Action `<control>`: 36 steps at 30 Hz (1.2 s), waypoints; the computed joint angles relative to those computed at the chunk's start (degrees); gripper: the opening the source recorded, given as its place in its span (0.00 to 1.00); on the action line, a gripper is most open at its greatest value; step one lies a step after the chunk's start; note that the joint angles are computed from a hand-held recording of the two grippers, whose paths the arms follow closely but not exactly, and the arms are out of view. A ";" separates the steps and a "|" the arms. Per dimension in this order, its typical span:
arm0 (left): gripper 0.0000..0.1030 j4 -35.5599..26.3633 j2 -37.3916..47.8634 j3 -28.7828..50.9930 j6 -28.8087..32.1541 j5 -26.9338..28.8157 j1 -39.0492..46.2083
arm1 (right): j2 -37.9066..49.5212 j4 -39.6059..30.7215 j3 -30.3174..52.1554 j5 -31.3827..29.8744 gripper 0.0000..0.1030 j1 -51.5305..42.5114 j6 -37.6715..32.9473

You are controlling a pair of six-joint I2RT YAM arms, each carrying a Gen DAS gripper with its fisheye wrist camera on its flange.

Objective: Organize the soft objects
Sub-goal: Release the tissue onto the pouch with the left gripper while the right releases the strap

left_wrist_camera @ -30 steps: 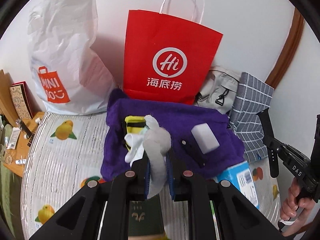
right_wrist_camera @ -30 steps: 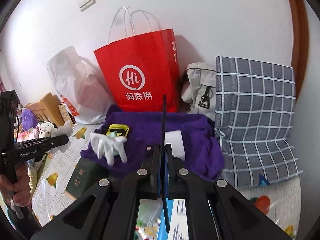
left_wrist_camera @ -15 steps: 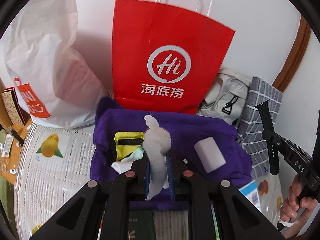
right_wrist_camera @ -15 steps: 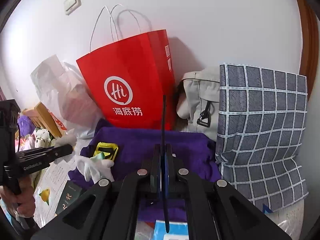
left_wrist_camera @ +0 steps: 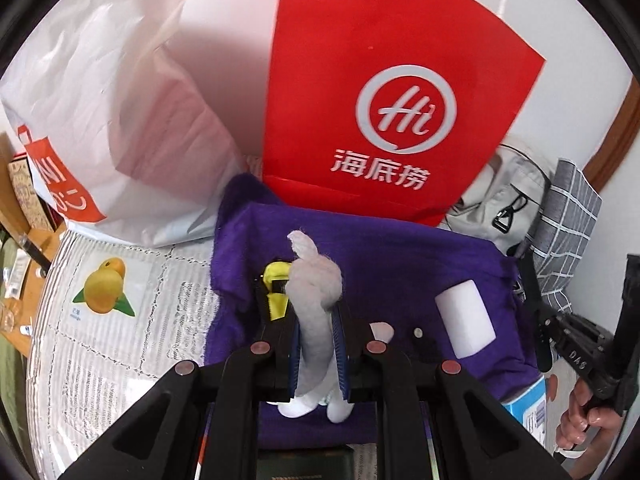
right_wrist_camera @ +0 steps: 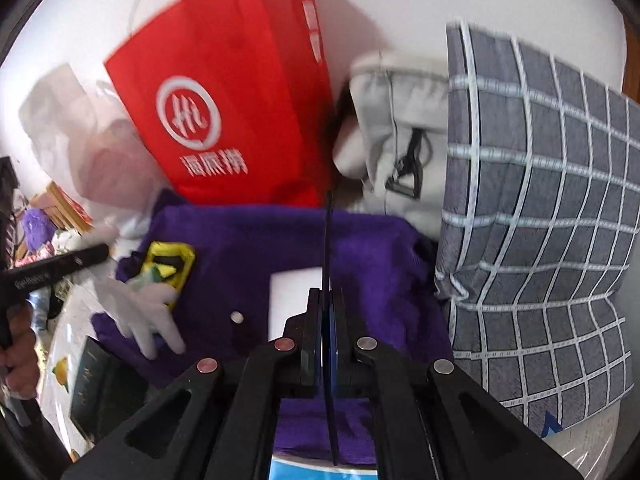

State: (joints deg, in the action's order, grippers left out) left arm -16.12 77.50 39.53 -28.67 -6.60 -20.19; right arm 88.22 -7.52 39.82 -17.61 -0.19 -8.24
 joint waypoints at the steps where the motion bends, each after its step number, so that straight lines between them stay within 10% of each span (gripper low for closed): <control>1: 0.14 0.29 0.13 -0.10 0.11 0.25 0.38 | 1.25 0.16 0.34 0.27 0.03 -0.09 -0.18; 36: 0.20 1.05 9.92 2.07 0.17 7.90 5.38 | 14.57 -0.27 5.92 0.96 0.04 1.47 2.75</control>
